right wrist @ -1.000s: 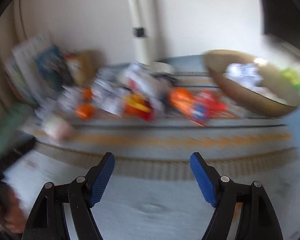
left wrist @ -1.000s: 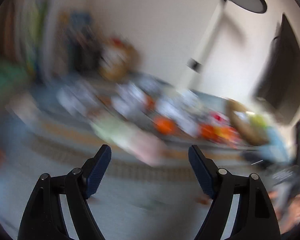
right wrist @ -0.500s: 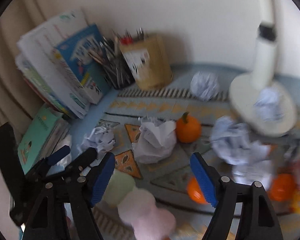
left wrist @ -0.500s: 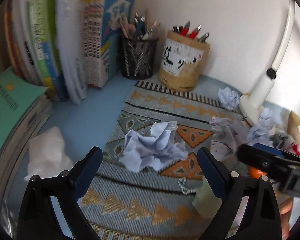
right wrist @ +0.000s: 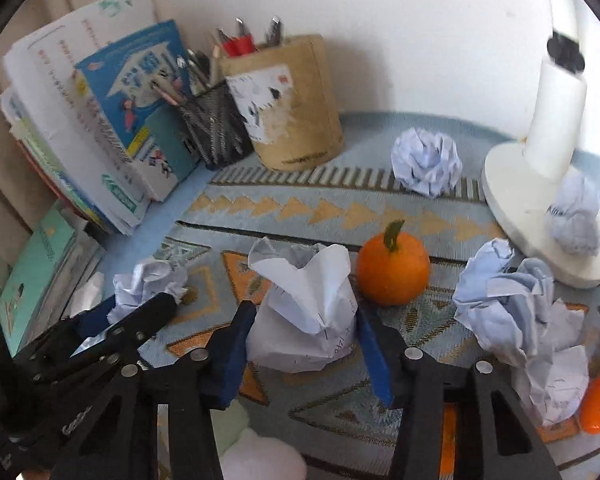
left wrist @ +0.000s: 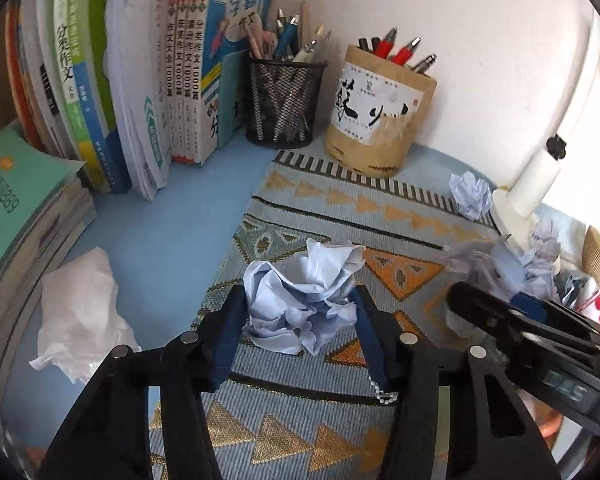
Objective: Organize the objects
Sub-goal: 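Grasp a crumpled paper ball with each gripper, then carry both paper balls to the wicker bowl and open both grippers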
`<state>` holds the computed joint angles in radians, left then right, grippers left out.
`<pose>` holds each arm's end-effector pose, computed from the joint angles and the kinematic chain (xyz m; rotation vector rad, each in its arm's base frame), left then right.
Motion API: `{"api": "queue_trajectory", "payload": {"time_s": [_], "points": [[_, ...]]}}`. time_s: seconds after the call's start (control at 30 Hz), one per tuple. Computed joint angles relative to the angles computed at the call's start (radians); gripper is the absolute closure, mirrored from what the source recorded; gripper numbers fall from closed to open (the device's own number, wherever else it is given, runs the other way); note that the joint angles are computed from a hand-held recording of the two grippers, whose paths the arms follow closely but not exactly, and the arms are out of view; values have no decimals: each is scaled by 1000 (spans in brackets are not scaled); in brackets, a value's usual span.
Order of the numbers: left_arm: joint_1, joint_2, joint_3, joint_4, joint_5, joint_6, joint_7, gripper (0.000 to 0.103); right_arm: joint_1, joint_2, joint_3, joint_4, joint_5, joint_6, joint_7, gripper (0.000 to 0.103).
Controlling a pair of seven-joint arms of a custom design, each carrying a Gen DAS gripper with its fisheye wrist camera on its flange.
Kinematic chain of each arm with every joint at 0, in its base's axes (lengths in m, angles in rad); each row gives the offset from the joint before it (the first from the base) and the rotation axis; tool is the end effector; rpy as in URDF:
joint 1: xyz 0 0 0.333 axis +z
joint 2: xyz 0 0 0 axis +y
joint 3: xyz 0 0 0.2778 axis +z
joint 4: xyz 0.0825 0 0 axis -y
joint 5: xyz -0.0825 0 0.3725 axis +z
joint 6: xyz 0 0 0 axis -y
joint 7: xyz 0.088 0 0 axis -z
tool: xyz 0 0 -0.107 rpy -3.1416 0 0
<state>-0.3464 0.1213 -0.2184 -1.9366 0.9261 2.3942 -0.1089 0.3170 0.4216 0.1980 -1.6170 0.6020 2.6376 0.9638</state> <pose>0.5146 -0.3142 0.4298 -2.1607 1.2443 -0.6970 0.6155 0.3104 0.4192 -2.1226 1.0736 -0.0990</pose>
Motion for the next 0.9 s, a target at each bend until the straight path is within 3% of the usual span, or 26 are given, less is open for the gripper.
{"api": "queue_trajectory", "payload": {"time_s": [0.13,0.23,0.37,0.5,0.6,0.7,0.83,0.87,0.9], "points": [[-12,-28,-8,-20,68,-12,-58,54,-62,-113,37,-100,141,-13,-128,54],[-29,-59,-33,-34,82,7,-109,54,-100,-258,19,-232,289,-21,-278,54],[-95,-43,-88,21,170,-4,-181,54,-115,-440,-68,-422,381,-27,-406,52],[-191,85,-107,170,235,-12,-230,54,-154,-529,-192,-538,342,-148,-376,52],[-263,251,-95,367,214,-31,-138,54,-194,-522,-248,-573,313,-144,-371,52],[-321,407,-77,567,172,-51,-4,54,-227,-495,-266,-573,265,-105,-345,51],[-389,521,-39,713,123,-110,93,54,-262,-455,-280,-536,281,-193,-349,48],[-396,542,-37,747,87,-137,132,54,-269,-455,-280,-532,295,-209,-364,45],[-400,545,-29,753,69,-138,140,54,-273,-458,-277,-534,308,-210,-379,34]]}}
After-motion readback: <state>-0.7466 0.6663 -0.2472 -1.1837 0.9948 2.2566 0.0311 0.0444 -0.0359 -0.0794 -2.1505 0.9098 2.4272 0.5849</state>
